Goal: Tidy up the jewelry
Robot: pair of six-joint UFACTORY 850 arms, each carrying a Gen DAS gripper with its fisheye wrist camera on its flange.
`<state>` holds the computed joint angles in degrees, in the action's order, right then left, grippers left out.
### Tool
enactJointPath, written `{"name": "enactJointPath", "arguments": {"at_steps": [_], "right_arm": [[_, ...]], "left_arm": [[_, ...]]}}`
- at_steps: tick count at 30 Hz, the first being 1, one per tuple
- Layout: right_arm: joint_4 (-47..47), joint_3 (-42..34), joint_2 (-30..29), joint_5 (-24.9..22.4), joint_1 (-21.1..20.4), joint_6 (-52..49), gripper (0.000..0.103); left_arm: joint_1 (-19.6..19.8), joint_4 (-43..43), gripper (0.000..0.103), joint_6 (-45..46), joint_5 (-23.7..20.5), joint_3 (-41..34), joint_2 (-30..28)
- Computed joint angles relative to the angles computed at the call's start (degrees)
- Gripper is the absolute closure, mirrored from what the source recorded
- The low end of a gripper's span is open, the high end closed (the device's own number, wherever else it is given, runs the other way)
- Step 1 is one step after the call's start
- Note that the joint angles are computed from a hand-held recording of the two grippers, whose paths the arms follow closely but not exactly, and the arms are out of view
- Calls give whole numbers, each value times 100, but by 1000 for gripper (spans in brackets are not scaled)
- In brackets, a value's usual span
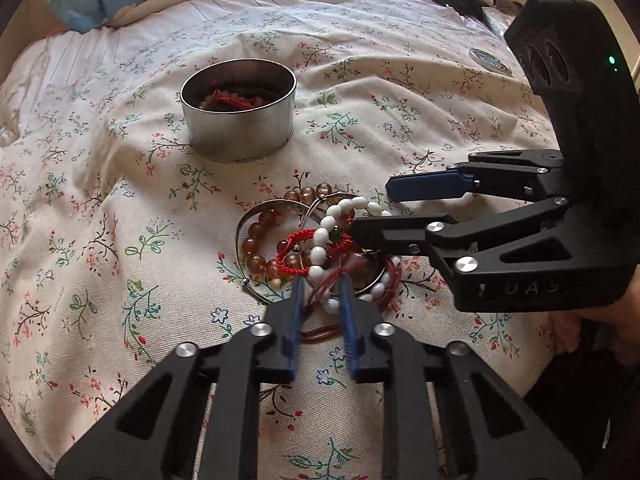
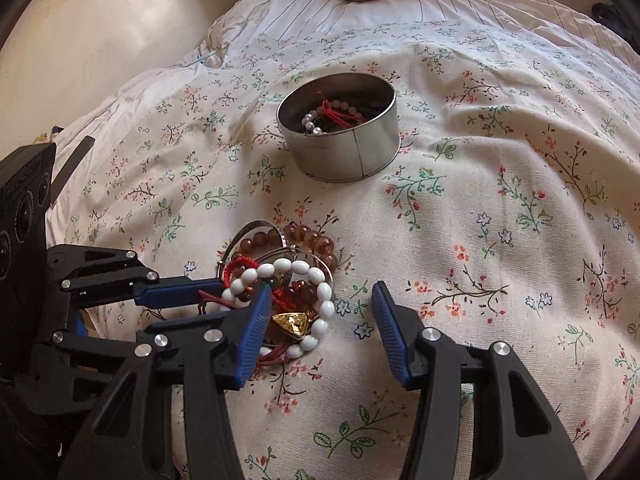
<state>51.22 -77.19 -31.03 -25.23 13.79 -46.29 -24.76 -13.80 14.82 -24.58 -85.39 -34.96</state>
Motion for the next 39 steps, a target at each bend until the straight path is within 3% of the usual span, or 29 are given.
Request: {"name": "enactJointPath", "arguments": {"at_steps": [2,4,10,14,19,24,26,29,30,32,35,36,37,39], "right_arm": [[-287,-43,-36,10,33,215,71],[-627,-86,-67,25,77,477,89],[-828,9,31,306,125,631,94],[-302,166,154,484,22,365,94],[318,363,326,760,-46,-61,94],[1962,611,521,785,-172,-1525,95],[2144,636,538,785,-174,-1695,96],[2207,634,538,762,-169,-1756,96],[2162,622,526,740,-173,-1709,96],[1937,577,485,702,-182,-1461,96],[1363,465,365,609,-214,-786,94],[1129,419,315,576,-223,-523,86],[829,370,271,587,-217,-203,64],[275,248,158,540,-204,330,53]], "left_arm": [[-22,116,96,-65,62,79,62],[-4,-69,96,66,166,196,155],[236,-2341,98,1838,587,693,535],[420,-3624,99,2680,654,900,665],[537,-4405,102,3232,640,992,704],[573,-4863,103,3671,581,1023,715],[579,-4584,102,3555,213,870,595],[434,-3596,98,2877,101,676,464],[389,-3291,94,2643,83,617,424],[284,-2514,62,1968,116,503,343],[158,-1761,57,1376,143,383,261],[104,-1383,57,1074,108,303,202],[45,-981,57,747,65,227,143],[-75,-205,58,179,-54,97,42]]}}
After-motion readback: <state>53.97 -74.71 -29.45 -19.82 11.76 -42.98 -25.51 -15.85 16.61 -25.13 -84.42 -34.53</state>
